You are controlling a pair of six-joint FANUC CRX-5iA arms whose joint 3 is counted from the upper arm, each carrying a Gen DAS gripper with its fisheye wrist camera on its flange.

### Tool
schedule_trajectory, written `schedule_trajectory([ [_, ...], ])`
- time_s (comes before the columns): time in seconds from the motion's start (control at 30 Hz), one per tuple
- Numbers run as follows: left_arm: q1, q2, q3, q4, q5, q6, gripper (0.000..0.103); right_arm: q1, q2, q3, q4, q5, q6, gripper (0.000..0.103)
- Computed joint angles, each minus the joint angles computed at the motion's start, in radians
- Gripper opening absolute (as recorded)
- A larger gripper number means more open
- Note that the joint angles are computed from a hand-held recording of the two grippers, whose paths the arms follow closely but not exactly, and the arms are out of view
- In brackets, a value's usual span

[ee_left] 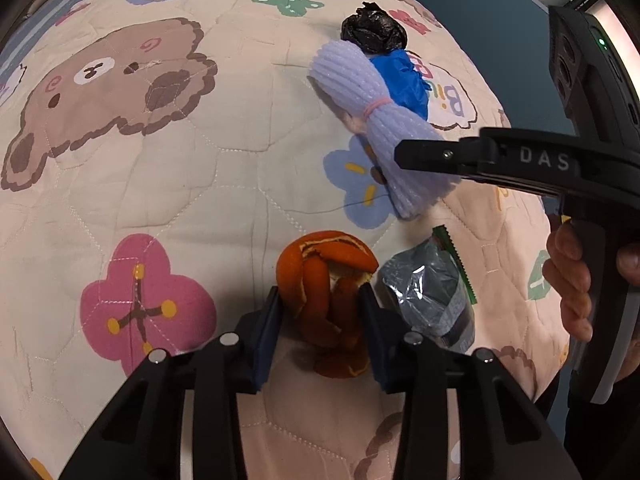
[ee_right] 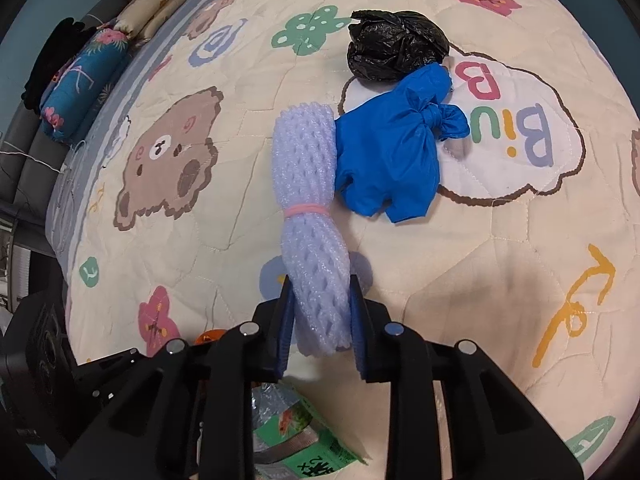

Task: Collect trash

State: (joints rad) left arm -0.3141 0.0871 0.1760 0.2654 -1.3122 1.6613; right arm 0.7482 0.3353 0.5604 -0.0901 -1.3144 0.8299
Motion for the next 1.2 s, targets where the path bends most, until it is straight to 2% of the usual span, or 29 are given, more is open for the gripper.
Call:
schedule_trajectory([
  [0.43,0.037,-0.052,-0.006,-0.022,-0.013,0.027,0.035,-0.004,-0.134,-0.104,-0.023,0.055,-0.005,0.024],
  [0.77,0.068,-0.092,-0.009,0.0,-0.004,0.043,0.035,-0.003,-0.231,-0.183,0.027,0.069,-0.031,0.024],
  [1.2,0.041,-0.083,0.045,-0.011,-0.022,0.069,0.035,-0.016,-0.361,-0.315,0.045,0.092,-0.061,0.024],
])
